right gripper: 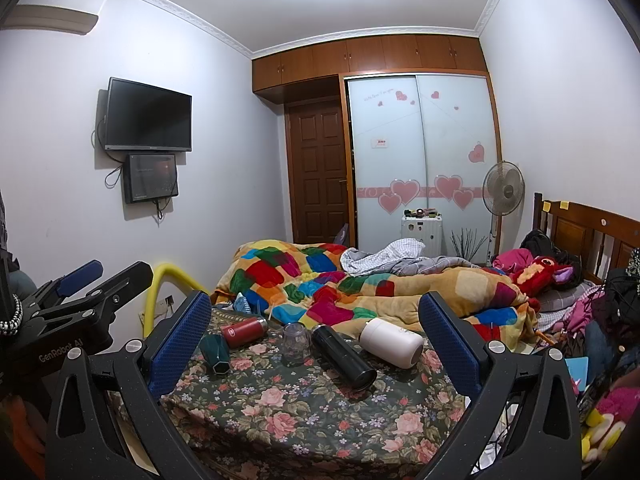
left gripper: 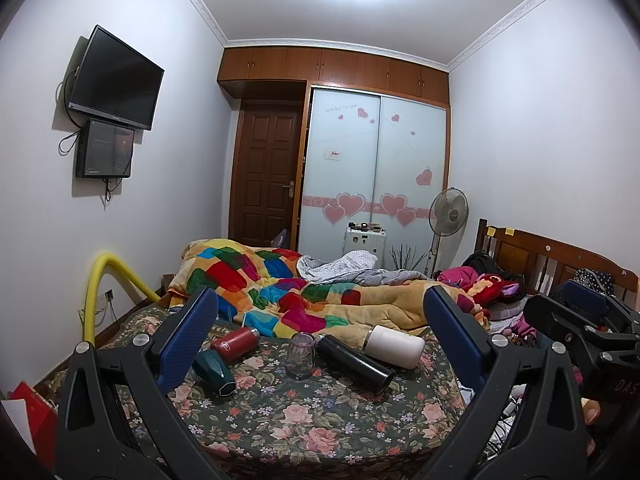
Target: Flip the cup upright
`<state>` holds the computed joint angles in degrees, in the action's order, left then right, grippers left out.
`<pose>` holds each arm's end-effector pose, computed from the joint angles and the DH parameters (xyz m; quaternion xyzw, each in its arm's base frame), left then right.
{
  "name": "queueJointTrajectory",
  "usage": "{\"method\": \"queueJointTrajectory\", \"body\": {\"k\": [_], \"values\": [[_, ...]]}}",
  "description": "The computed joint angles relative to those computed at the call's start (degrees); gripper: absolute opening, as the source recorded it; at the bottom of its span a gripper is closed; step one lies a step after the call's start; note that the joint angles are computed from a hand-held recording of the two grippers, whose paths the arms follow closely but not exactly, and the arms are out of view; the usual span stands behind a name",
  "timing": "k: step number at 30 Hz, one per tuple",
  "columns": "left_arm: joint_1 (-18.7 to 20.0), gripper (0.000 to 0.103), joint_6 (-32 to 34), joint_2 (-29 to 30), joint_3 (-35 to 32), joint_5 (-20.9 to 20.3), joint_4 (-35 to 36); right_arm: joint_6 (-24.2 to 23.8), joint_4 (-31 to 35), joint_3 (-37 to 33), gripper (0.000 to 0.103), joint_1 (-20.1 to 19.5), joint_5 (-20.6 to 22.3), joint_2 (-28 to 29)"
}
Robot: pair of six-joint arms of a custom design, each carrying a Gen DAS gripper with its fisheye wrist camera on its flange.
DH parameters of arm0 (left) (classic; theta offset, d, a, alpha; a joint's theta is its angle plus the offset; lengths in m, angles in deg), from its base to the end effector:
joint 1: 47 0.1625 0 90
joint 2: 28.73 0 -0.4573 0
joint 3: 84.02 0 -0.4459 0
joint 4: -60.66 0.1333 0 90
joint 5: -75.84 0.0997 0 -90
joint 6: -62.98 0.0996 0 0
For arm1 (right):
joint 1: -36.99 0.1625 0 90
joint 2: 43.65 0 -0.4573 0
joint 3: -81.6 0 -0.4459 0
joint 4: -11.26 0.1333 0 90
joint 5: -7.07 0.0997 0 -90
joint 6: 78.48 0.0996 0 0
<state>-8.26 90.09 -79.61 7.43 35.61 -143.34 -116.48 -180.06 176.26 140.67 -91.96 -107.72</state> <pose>-0.4285 -0.6122 0.3045 0.2645 0.7226 -0.6009 0.2164 0.2821 -0.6616 0.4085 0.3133 -0.7515 0.5505 0.1843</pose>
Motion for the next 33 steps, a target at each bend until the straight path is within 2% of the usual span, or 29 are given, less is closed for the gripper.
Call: {"method": "queueJointTrajectory", "body": {"k": [24, 30, 33], "values": [[0.04, 0.103, -0.38, 0.27, -0.06, 0.21, 0.11, 0.07, 1.05, -0.66, 0.103, -0.33, -0.62, 0.46], [1.27, 0.103, -2.21, 1.61, -1.94, 0.59, 2.16, 0.30, 3.47, -3.11, 0.103, -0.68, -2.25, 1.89], [3.00, 0.103, -4.52, 2.29, -3.81, 0.58, 5.47, 0.45, 5.40, -5.07, 0.103, -1.08, -3.70, 3.22]]}}
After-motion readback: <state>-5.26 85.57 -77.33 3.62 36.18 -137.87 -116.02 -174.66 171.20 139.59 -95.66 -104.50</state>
